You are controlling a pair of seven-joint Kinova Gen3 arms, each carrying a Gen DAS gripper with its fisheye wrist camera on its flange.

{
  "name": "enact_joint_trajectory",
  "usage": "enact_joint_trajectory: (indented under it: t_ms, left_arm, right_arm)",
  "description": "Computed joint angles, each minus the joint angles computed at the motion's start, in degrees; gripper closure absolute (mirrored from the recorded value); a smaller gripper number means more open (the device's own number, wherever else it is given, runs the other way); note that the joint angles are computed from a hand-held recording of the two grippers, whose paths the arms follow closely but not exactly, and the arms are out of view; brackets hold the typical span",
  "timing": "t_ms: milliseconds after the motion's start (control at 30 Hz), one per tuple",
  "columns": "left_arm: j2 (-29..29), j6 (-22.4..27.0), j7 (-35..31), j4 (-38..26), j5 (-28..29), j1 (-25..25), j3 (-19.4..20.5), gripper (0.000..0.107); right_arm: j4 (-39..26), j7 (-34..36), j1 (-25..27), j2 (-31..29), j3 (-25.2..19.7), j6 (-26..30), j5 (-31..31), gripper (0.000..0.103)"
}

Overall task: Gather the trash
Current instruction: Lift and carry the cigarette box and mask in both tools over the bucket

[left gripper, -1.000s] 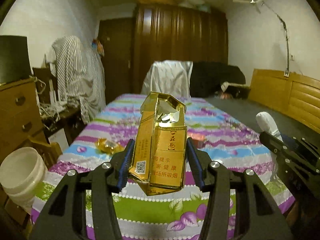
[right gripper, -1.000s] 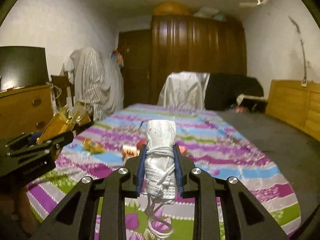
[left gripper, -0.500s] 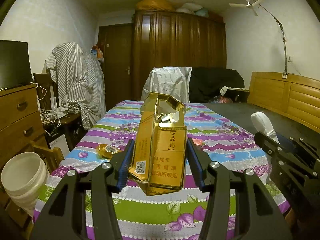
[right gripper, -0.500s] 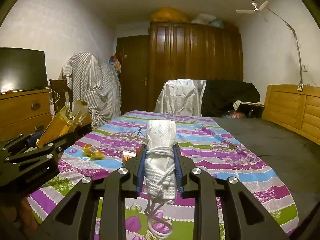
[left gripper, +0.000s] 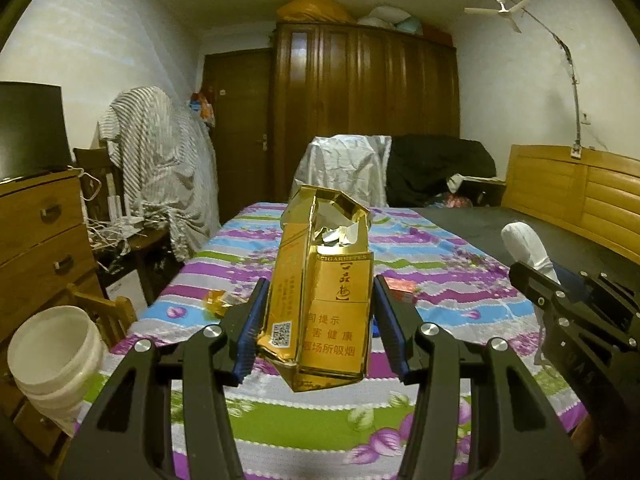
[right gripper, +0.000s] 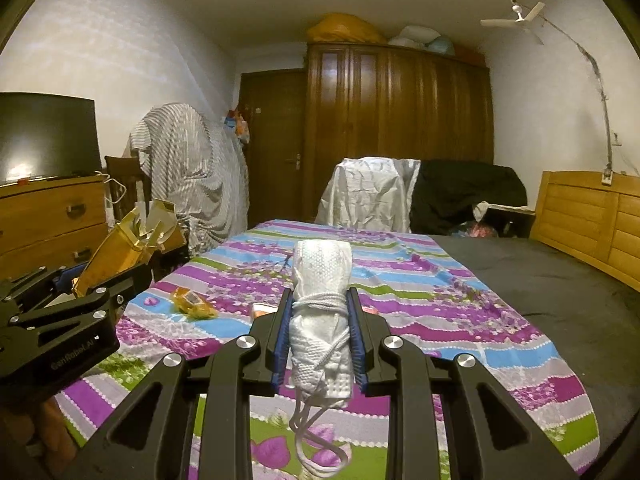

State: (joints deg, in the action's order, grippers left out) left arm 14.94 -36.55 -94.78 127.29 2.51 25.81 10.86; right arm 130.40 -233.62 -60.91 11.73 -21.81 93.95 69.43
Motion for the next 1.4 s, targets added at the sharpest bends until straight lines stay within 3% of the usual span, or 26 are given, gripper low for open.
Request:
enact_joint_trajectory:
  t_ms: [400, 767, 1000, 1233, 1400]
  left_arm:
    - [-1.89, 4.95, 1.19, -2.54, 0.9, -6.37, -3.26, 0.058]
    - [-3.27, 8.26, 4.1, -5.15, -0.66, -15.12, -6.2, 0.058]
    - [-3.35, 11.26, 7.3, -7.06, -2.82, -21.55, -8.1, 0.058]
    - [-2.68, 15.31, 10.52, -9.93, -6.35, -27.47, -8.52, 0.058]
    - [-1.9, 18.19, 13.1, -11.77, -8.92, -30.92, -8.26, 0.058]
  right_arm:
    - [-6.45, 11.1, 9.18, -1.3, 3.07, -13.26, 16.34, 0.076]
    - [-21.3, 22.4, 13.88, 3.88, 6.71, -29.07, 24.77, 0.076]
    - [-36.2, 33.2, 13.39, 11.09, 10.08, -40.49, 24.07, 0.076]
    - [-54.17, 48.75, 11.81, 19.48, 14.27, -48.91, 14.31, 0.076]
    - [-67.12, 60.4, 15.91, 26.52, 7.89, -49.11, 9.86, 0.076]
